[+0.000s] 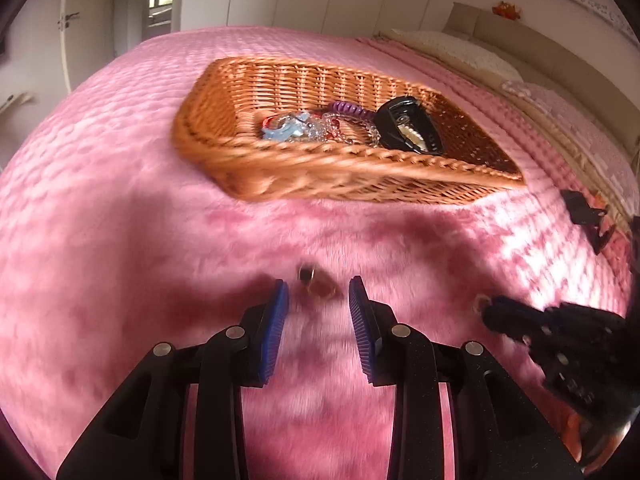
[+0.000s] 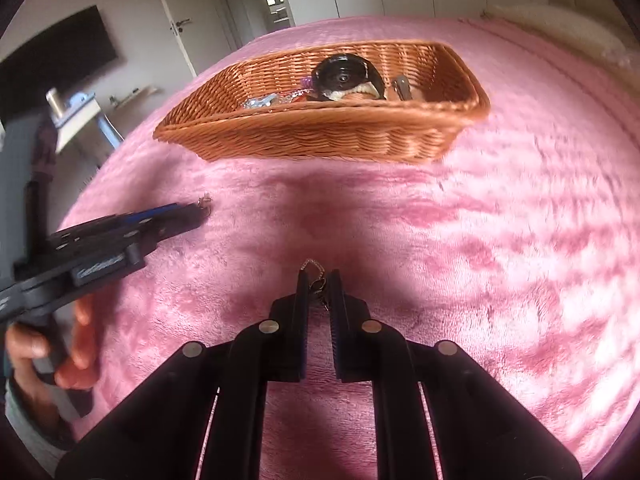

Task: Organize jewelry
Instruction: 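Grasp the small ring with the left tool while the right tool grasps the small charm, then lower the ring and charm into the basket and open both tools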

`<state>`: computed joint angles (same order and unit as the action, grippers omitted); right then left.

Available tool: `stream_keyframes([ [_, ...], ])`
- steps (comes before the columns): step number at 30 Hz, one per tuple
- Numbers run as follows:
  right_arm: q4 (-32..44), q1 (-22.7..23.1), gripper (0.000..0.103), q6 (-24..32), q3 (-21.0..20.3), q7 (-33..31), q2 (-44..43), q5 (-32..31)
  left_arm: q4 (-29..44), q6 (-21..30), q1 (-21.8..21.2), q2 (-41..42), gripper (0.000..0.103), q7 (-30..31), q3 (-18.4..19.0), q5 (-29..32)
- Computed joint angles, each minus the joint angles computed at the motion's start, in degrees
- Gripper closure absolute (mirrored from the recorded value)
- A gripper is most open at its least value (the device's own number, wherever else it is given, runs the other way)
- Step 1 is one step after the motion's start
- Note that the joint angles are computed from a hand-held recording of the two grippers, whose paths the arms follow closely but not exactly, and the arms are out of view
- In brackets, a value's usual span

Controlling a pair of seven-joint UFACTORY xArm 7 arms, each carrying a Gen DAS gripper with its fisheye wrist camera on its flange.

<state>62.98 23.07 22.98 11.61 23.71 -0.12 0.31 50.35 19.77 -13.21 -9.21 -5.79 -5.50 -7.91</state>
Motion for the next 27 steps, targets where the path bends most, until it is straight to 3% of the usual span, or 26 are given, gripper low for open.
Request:
stream_keyframes([
  [3, -0.2, 0.2, 0.095, 0.0, 0.2, 0.5, -0.2, -1.0, 2.5, 1.2, 0.4, 2.5, 0.073, -1.0, -0.5, 2.0],
  [9, -0.2, 0.4, 0.095, -0.6, 0.2, -0.4, 0.0, -0.7, 1.0, -0.7, -0.1, 1.8, 0.095, 0.8, 0.3, -1.1],
  [16, -2.4, 0.6, 0.095, -3.9, 0.1, -6.4, -1.5, 6.9, -1.2, -3.7, -1.8, 0.0, 0.095, 6.0, 1.5, -7.1],
  [21, -4.5, 1.3, 0.095, -7.2, -0.5, -13.4, -2.9, 16.0, -3.3, -7.2, -6.1, -2.2, 0.095, 15.4, 4.8, -18.6],
  [22, -4.7, 1.4, 0.095, -7.5, -0.6, -14.2, -2.9, 17.1, -3.8, -8.0, -8.1, -2.9, 0.095, 19.2, 6.5, -23.1],
  [25, -5.2, 1.5, 0.095, -8.4, -0.6, -15.0, -3.3, 18.4, -4.2, -9.3, -13.0, -4.4, 0.095, 29.7, 10.3, -35.6],
  [27, -5.6, 1.3, 0.095, -9.2, -0.4, -14.0, -3.7, 17.1, -4.4, -10.0, -12.8, -4.8, 0.095, 31.0, 9.7, -37.7],
])
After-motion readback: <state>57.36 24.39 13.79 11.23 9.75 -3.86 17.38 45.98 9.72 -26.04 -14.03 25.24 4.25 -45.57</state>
